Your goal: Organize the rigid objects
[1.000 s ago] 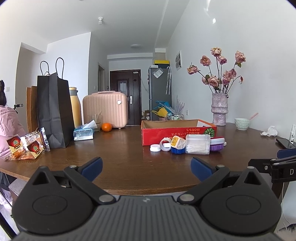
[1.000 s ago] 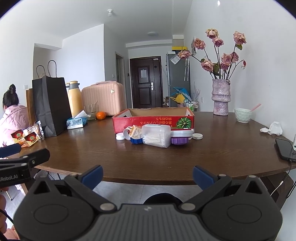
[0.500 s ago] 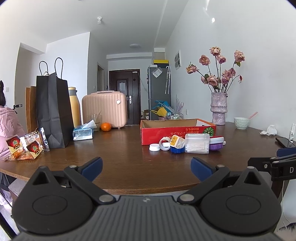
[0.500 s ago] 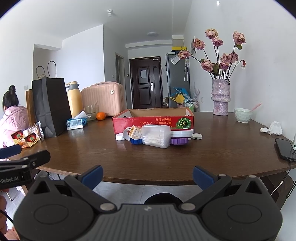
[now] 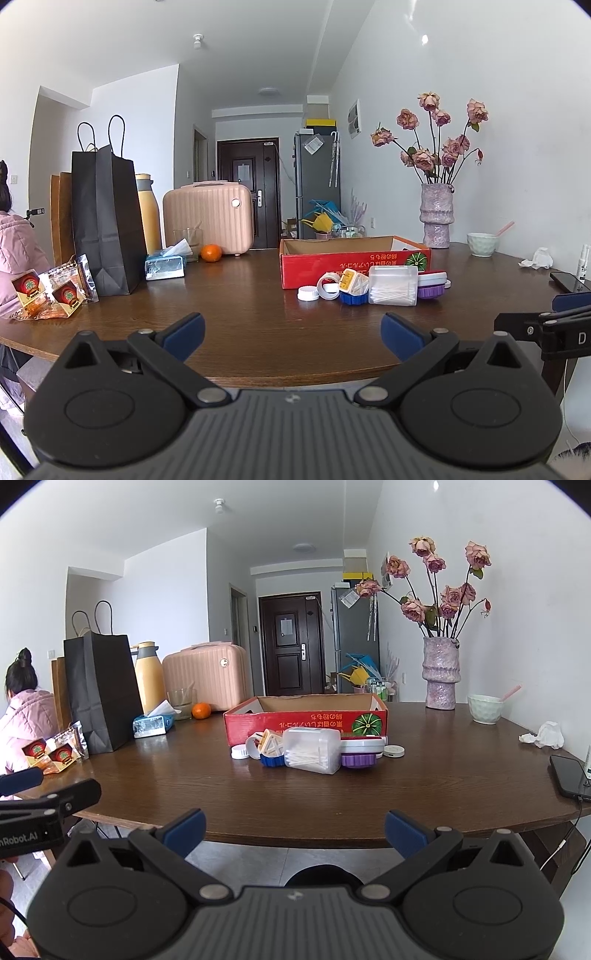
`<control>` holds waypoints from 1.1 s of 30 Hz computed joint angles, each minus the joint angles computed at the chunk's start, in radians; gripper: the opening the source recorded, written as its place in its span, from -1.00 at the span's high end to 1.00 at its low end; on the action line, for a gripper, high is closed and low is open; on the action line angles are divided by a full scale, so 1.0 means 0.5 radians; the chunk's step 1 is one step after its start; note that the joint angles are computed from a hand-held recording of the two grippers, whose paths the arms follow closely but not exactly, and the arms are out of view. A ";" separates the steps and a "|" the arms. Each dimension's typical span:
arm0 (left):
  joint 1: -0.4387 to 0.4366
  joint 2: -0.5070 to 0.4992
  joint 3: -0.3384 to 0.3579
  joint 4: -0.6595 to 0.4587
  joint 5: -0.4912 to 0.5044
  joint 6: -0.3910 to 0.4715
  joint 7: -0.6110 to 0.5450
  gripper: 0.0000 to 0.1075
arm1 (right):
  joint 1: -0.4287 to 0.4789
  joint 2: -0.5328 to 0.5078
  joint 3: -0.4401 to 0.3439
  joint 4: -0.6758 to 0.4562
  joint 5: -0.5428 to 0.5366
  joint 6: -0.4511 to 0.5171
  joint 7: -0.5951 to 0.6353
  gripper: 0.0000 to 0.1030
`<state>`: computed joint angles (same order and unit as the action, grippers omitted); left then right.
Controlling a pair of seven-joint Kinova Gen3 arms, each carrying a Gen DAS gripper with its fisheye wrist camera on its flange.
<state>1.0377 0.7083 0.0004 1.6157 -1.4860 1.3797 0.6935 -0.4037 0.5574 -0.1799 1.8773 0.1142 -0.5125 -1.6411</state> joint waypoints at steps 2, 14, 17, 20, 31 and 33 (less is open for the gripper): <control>0.000 0.000 0.000 0.001 -0.002 0.001 -0.001 -0.92 | 0.001 0.000 0.001 0.000 0.001 -0.002 -0.001 -1.00; -0.007 0.044 -0.033 -0.013 -0.048 0.034 -0.021 -0.92 | 0.005 0.007 0.002 -0.002 0.019 -0.002 -0.005 -1.00; -0.042 0.071 -0.046 -0.034 -0.047 0.030 -0.029 -0.92 | -0.020 0.027 0.032 -0.005 -0.010 -0.030 0.033 -1.00; -0.079 0.089 -0.064 -0.048 -0.060 0.003 -0.031 -0.92 | -0.078 0.076 0.086 -0.001 -0.129 -0.139 0.093 -1.00; -0.344 0.128 -0.087 -0.185 -0.078 -0.430 -0.315 -0.92 | -0.109 0.347 0.159 -0.448 -0.263 0.103 0.170 -1.00; -0.376 0.129 -0.133 -0.215 -0.072 -0.546 -0.362 -0.92 | -0.058 0.402 0.117 -0.573 -0.199 0.181 0.152 -1.00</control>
<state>0.8498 0.7727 -0.0662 1.5084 -1.5218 1.1068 0.5123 -0.4328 0.7586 -0.1214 1.5910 0.0149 -0.4222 -1.5653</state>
